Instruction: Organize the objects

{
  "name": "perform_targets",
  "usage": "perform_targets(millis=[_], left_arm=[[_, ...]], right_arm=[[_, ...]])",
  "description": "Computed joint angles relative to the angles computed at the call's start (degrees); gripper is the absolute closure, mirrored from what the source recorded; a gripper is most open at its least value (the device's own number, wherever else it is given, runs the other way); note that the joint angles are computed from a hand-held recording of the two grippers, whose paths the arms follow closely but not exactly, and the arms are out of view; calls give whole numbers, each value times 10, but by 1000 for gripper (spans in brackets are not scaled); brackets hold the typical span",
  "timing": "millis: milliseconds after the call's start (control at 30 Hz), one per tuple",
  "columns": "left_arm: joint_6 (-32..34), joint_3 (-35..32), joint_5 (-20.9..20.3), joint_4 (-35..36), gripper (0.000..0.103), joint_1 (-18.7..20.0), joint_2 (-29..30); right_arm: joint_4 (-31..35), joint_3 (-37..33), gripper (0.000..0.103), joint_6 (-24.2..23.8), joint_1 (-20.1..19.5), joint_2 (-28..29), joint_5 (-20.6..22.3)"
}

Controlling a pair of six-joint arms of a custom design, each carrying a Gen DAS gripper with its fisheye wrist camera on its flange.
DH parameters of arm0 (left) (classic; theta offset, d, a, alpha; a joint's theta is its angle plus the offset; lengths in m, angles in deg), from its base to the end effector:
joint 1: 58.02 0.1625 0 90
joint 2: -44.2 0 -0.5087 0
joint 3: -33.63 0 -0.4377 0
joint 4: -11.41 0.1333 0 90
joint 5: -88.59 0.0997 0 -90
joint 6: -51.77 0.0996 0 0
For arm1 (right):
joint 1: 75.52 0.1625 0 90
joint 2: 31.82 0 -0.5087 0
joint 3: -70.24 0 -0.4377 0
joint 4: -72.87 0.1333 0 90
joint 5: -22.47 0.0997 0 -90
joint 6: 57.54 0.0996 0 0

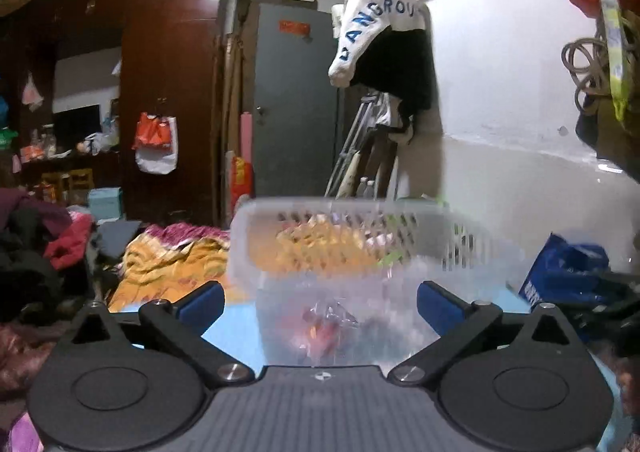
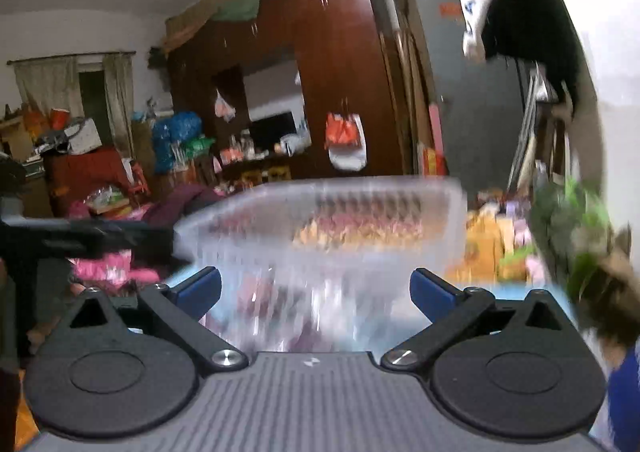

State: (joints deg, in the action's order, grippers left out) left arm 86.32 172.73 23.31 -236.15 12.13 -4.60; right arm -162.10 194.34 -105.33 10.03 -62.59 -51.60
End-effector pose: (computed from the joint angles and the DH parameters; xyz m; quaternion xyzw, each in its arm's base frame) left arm 0.0101 -0.4871 0.1645 0.2663 0.7776 -0.5137 0.2460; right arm 0.1176 -0.5594 0.0045 0.3853 -0.8062 0.4422 0.0779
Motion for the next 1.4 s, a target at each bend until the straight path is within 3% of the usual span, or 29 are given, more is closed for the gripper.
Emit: perform_targets(millis=[200,400,533,633,700,733,800,833,1000,1200,1400], left_arm=[[-15,4,29,-9,0,21,49],[-42,-7,-2,3,0,48,51],[-34,-14,15,-12,0,42,60],[-28,-19,30,-7,0,36,65],[-17,-23,50,-17,0,27,78],[-12,-25,53,-21,1,25,83],[-6,-24,47,-33,12,24,87],[-10,-21,33,-38,27,27,86],[-34,-11,-38,-65,27,47,83],[-36,-4,-73,-111,27,55,89],[-38,2,-82,-120,27,52,86]], right_arm=[[25,-17,3,-32,7,29,-35],[38,-29,25,-20,22,32,-51],[29,-30,32,-4,25,37,-72],[2,-37,34,-18,29,54,-101],[16,-33,49,-22,26,48,-96],[14,-31,50,-25,25,48,-97],[-11,-26,50,-43,24,54,-99],[-17,-20,50,-45,19,53,-86],[-43,-1,51,-43,3,47,-47],[-56,17,51,-8,-24,36,4],[-73,32,51,-2,-31,28,22]])
